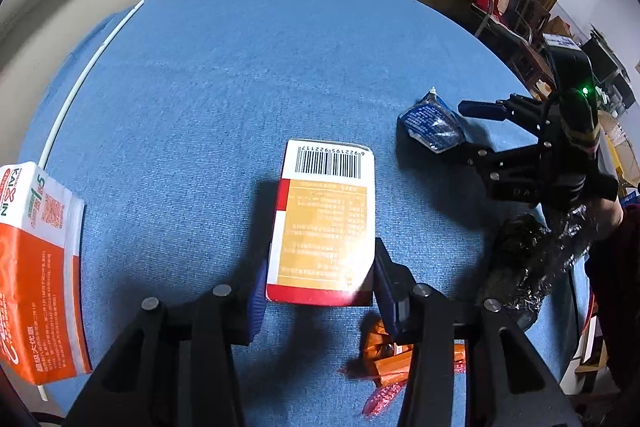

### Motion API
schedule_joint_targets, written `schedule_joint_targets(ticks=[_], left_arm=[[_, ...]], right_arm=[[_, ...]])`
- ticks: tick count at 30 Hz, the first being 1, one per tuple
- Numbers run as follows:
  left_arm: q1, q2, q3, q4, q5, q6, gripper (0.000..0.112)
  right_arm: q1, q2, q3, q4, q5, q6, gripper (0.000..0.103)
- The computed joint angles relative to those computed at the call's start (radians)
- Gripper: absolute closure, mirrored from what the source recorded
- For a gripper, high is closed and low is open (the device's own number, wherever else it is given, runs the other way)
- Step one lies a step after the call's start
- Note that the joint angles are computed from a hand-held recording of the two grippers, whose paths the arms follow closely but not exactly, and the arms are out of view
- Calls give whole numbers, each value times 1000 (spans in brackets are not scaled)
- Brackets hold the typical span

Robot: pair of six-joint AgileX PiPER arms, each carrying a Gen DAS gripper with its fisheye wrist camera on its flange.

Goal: Collect trash

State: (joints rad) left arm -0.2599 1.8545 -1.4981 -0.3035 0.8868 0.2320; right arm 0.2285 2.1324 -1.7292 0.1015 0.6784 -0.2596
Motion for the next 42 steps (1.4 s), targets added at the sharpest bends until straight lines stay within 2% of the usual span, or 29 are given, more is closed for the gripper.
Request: schedule_joint_targets(ticks=[4,8,13,15,18,21,23,29,36,39,42], left_arm=[[-1,0,-1,0,-1,0,64],[-24,8,-8,21,-31,-28,64],[-52,11,-5,47,-76,-61,65],[-54,18,-17,50,-78,-78,65],[-67,9,-17,81,-79,-123,65],[-78,-19,12,119,-92,-160,65],[-81,-47,42,136,-100,-175,65],[-97,-176,165,168,-143,-199,65],[-177,-354,284,235,-166,-289,65],[-232,-415,316,282,-168,-360,65],[-311,-472,341,376,-155,-468,65]], right_arm=[[-2,42,-62,9,36,-11,25],[-6,52,-65,50,5,6,25],[-8,31,-10,99,-59,20,28],[-11,25,-2,135,-59,7,37],[-8,7,19,153,-45,24,38],[3,-30,79,156,-66,43,40],[-6,-57,122,215,-73,33,40],[-38,-183,326,425,-130,-31,40],[-97,-455,673,881,-226,-339,40],[-85,-593,794,917,-258,-353,40],[-52,-733,892,860,-290,-272,40]])
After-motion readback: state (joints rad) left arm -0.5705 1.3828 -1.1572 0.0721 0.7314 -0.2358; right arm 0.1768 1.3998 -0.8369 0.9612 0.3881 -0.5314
